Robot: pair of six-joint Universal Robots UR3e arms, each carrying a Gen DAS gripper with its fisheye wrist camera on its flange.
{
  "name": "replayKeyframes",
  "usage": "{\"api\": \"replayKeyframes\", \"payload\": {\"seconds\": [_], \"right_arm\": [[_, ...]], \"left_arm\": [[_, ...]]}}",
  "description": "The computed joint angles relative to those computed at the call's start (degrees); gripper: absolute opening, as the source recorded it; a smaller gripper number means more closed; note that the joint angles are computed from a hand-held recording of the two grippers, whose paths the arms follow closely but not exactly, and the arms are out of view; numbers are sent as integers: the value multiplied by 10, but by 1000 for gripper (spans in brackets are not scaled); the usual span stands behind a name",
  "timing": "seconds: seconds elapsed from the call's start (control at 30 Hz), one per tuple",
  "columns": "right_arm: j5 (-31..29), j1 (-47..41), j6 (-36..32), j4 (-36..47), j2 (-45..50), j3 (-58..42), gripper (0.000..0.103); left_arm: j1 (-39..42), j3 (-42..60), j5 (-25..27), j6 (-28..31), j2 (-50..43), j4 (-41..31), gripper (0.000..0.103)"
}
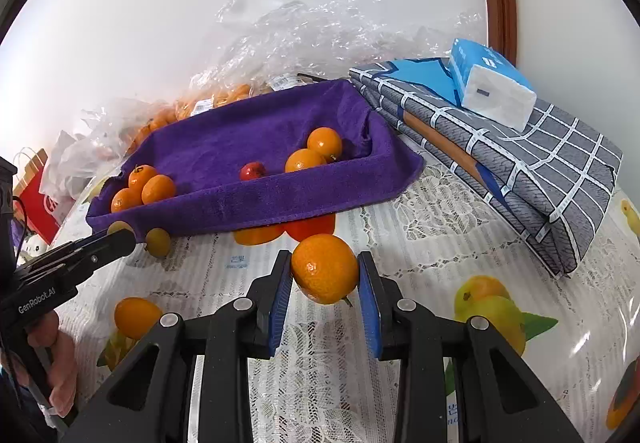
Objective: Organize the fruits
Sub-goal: 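Carry the tangerine and the yellow-green fruit over the purple towel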
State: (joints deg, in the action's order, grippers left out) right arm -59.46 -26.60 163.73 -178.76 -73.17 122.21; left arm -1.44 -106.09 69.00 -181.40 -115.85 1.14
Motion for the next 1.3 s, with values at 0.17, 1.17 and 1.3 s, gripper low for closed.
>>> {"api": "replayKeyframes", "payload": {"seconds": [0.17, 1.17, 1.3], "right_arm": [[-13, 12, -7, -2, 0, -2, 32], [22, 34, -12, 36, -16, -71, 32], [25, 43, 0, 55, 8, -141, 32]], "left_arm": [[-11, 4, 15, 11, -1, 4, 27], [84, -24, -26, -69, 38, 39, 27], [106, -29, -21, -85, 54, 56, 27]]}}
